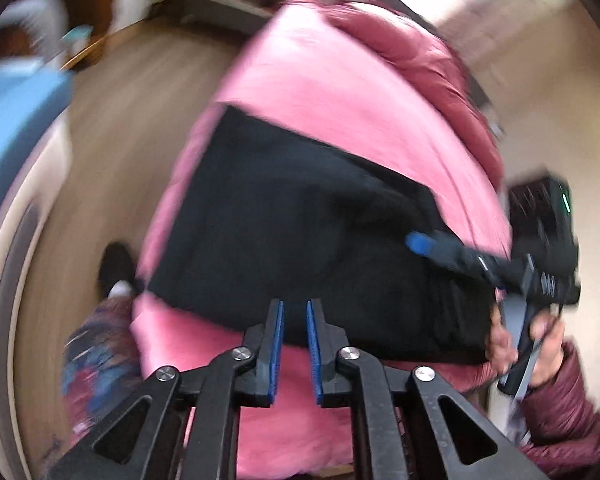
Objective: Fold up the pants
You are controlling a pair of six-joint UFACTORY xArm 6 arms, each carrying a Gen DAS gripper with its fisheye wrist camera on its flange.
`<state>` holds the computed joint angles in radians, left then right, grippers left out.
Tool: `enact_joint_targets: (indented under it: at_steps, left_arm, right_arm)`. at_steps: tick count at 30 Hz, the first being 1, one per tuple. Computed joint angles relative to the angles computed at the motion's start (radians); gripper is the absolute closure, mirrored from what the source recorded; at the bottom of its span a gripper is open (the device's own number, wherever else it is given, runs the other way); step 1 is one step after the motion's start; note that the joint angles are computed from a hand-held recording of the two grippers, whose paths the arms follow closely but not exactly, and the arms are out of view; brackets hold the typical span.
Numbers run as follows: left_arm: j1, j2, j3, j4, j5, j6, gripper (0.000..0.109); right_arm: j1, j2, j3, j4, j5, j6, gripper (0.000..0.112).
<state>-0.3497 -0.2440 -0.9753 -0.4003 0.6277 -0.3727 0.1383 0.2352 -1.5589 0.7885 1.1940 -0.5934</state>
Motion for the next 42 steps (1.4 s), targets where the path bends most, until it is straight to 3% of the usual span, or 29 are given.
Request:
enact_joint_targets:
  at_steps: [7, 9, 15, 16, 18, 19, 23, 28, 30, 35, 38, 42]
  left_arm:
    - [0.154, -0.129, 0.158, 0.147, -0.017, -0.308, 0.093]
    - [0.168, -0.144, 0.163, 0.224, 0.0, -0.371, 0.092]
    - [0.141, -0.157, 0.132, 0.394, 0.037, -0.402, 0.088]
    - [0.133, -0.156, 0.126, 0.398, 0.031, -0.394, 0.088]
    - [0.114, -0.153, 0.119, 0.415, 0.018, -0.381, 0.088]
    - [0.106, -0.146, 0.108, 0.419, 0.018, -0.372, 0.087]
    - [0.068, -0.11, 0.071, 0.379, 0.01, -0.31, 0.086]
    - [0.007, -0.033, 0.001, 0.28, 0.014, -0.173, 0.072]
    - [-0.007, 0.001, -0.041, 0.346, 0.082, -0.243, 0.071]
    - [0.032, -0.017, 0.0, 0.318, 0.095, -0.301, 0.071]
    - [0.079, -0.013, 0.041, 0.182, 0.078, -0.288, 0.07]
    - [0.101, 0.009, 0.057, 0.126, 0.043, -0.25, 0.071]
  right_arm:
    - [0.133, -0.047, 0.077, -0.051, -0.07, -0.109, 0.035]
    - [0.178, -0.055, 0.089, -0.062, -0.09, -0.137, 0.035]
    - [0.352, -0.034, 0.123, -0.217, -0.244, -0.14, 0.038]
    - [0.368, -0.027, 0.129, -0.249, -0.264, -0.134, 0.043]
    - [0.399, -0.018, 0.157, -0.369, -0.35, -0.09, 0.078]
    - [0.396, -0.019, 0.168, -0.376, -0.371, -0.086, 0.094]
    - [0.312, -0.03, 0.15, -0.216, -0.32, -0.065, 0.106]
    - [0.195, -0.043, 0.142, -0.075, -0.282, -0.025, 0.106]
    - [0.165, -0.051, 0.149, -0.062, -0.271, -0.02, 0.106]
    - [0.157, -0.076, 0.17, -0.044, -0.246, -0.067, 0.106]
    - [0.191, -0.072, 0.17, -0.039, -0.248, -0.077, 0.105]
    - [0.221, -0.061, 0.163, -0.038, -0.24, -0.073, 0.102]
